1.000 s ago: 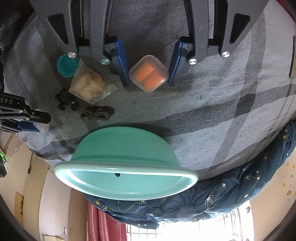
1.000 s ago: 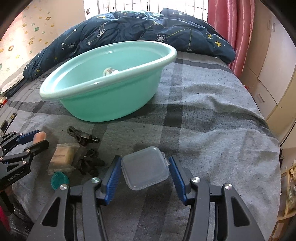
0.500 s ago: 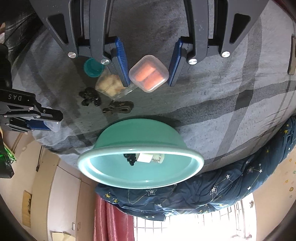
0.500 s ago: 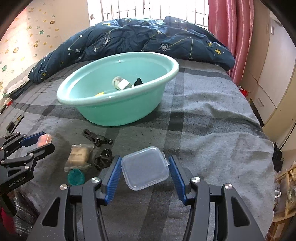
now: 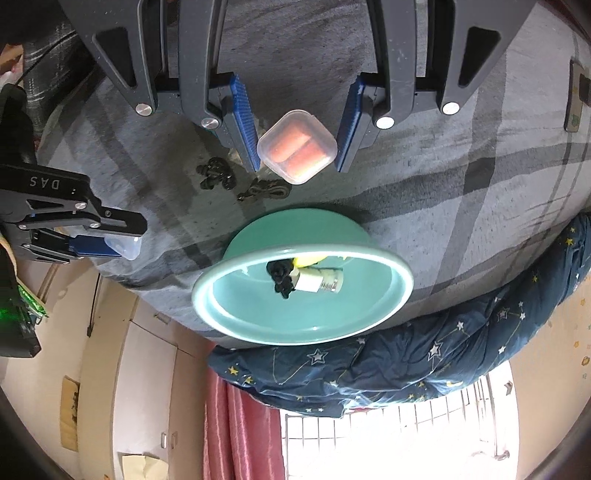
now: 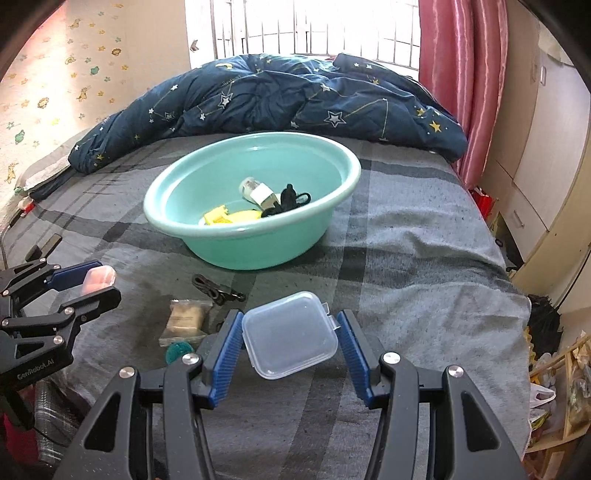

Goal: Organize objects
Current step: 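Carry the clear box and earplug case over the basin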

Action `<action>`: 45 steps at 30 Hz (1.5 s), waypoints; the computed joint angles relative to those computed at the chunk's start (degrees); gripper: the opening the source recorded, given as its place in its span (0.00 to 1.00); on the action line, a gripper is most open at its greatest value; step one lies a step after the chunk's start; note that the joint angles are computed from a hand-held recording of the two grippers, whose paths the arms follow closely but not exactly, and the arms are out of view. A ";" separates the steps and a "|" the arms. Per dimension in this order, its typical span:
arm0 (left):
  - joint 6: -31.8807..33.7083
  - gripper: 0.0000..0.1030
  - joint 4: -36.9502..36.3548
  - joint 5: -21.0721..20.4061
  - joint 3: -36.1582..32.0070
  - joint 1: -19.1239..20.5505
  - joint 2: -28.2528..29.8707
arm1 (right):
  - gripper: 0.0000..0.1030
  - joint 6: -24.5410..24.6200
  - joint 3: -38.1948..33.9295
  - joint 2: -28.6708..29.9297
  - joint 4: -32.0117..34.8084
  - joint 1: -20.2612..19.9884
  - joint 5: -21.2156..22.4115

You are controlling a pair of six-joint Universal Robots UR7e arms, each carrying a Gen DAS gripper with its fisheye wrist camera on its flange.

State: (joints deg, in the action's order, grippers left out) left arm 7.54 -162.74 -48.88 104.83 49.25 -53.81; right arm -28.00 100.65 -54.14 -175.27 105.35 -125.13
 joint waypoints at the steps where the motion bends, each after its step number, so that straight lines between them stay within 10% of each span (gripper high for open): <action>1: 0.14 0.44 -0.02 0.00 -0.04 -0.18 -0.06 | 0.54 -0.15 0.04 -0.11 -0.25 0.14 0.23; 45: 4.58 0.44 7.81 -3.24 -16.41 0.94 6.34 | 0.54 0.29 -20.24 7.66 13.86 3.15 1.96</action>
